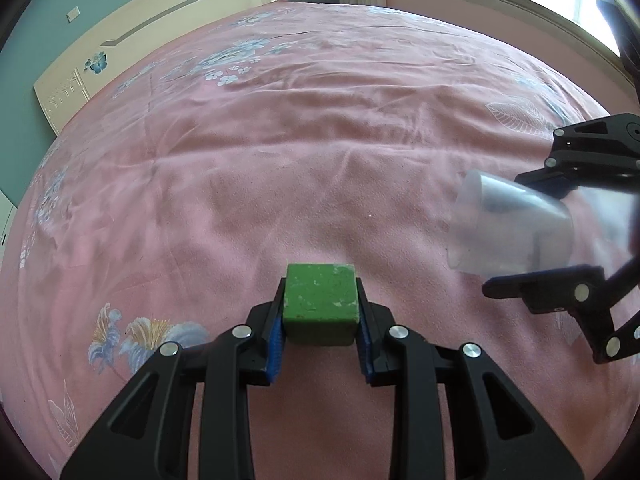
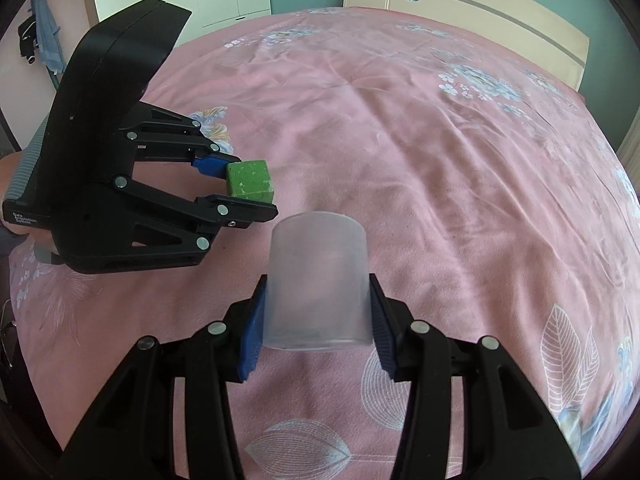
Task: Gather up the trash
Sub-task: 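Carry the green block and clear cup with both tools over the trash bin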
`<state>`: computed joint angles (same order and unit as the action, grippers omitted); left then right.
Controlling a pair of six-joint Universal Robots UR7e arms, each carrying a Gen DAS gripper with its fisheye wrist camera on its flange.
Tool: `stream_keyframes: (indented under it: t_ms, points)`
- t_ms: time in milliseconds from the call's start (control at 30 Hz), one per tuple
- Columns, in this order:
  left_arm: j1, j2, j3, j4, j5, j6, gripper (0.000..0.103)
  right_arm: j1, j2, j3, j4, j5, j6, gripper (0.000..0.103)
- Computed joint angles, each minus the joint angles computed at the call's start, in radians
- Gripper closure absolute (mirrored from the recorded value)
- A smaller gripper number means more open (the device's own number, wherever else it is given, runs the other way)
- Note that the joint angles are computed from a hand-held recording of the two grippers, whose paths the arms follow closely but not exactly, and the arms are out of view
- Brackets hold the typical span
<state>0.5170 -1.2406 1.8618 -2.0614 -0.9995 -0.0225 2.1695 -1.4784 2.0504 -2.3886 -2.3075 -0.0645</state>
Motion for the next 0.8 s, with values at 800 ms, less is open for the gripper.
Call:
stream_keyframes:
  t_ms: [800]
  points:
    - [-0.257, -0.362, 0.142, 0.394, -0.027, -0.300, 0.071, 0.347, -0.101, 0.045, 0.319, -0.008, 0.379, 0.055]
